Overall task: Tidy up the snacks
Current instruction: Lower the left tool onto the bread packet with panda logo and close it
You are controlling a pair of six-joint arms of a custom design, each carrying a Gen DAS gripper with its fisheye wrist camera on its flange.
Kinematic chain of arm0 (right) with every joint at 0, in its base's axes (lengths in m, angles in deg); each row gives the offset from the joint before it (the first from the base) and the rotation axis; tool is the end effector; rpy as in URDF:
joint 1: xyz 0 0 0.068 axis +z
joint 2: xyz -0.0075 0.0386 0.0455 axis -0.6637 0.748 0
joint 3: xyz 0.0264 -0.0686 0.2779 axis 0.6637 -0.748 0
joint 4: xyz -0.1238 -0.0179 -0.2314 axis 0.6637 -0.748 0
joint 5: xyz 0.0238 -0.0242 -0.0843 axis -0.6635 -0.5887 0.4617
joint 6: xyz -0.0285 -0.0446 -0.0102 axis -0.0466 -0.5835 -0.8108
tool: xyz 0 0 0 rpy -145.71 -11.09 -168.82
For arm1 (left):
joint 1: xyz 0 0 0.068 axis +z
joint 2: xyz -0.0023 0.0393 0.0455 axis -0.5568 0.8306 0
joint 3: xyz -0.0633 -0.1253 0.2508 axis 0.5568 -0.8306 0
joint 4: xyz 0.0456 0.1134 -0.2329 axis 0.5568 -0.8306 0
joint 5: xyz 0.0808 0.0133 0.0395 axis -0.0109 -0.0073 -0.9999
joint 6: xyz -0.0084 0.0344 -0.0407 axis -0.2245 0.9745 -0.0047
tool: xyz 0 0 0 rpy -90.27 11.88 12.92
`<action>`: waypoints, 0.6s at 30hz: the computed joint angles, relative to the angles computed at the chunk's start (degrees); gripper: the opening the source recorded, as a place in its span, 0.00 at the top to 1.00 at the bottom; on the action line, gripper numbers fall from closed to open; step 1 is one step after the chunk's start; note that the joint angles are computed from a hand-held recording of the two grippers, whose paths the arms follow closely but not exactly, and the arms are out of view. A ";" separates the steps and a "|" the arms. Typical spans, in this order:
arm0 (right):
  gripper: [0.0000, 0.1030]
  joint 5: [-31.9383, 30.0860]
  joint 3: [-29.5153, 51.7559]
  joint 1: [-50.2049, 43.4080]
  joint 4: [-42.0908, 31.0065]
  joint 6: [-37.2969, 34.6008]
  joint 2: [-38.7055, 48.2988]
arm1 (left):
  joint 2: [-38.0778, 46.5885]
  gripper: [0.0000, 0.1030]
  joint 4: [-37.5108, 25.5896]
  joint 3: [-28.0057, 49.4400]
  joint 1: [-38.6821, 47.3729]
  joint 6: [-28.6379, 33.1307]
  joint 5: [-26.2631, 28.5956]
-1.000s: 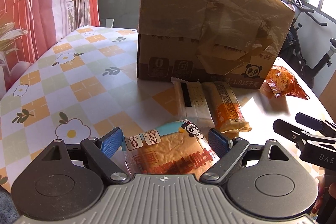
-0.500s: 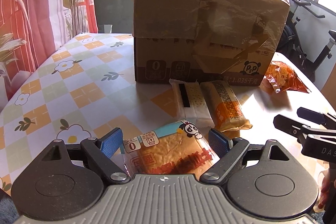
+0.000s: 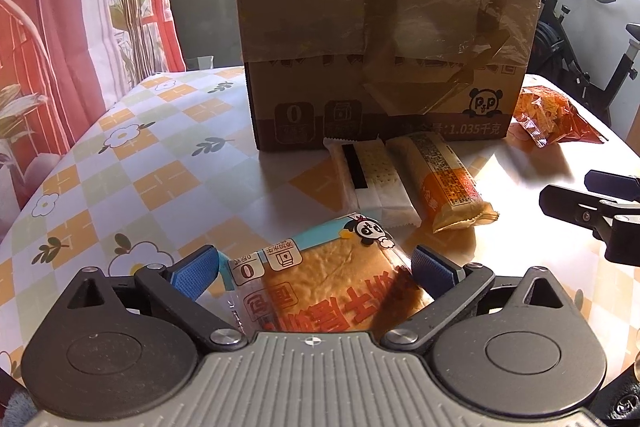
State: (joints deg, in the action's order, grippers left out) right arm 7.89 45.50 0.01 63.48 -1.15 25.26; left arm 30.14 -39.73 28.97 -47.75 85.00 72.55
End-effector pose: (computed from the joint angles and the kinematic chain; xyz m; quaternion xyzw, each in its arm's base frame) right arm 0.1501 0.1080 0.0646 0.0559 0.8562 0.0767 0.5078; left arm 0.2112 -0.0546 0.0841 0.1711 0.8958 -0.0548 0.4066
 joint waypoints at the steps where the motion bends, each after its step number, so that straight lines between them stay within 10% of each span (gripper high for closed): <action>1: 0.10 -0.10 0.10 -0.05 -0.13 0.00 0.07 | 0.46 0.00 0.52 0.00 0.18 0.07 0.28; 18: 0.10 -0.31 0.13 -0.04 -0.40 0.00 -0.12 | 2.78 0.00 2.16 0.25 0.19 -0.36 0.58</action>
State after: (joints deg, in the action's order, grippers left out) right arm 7.58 45.62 -0.03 63.07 -1.15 25.14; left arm 32.91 -37.57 29.22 -47.55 84.64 73.13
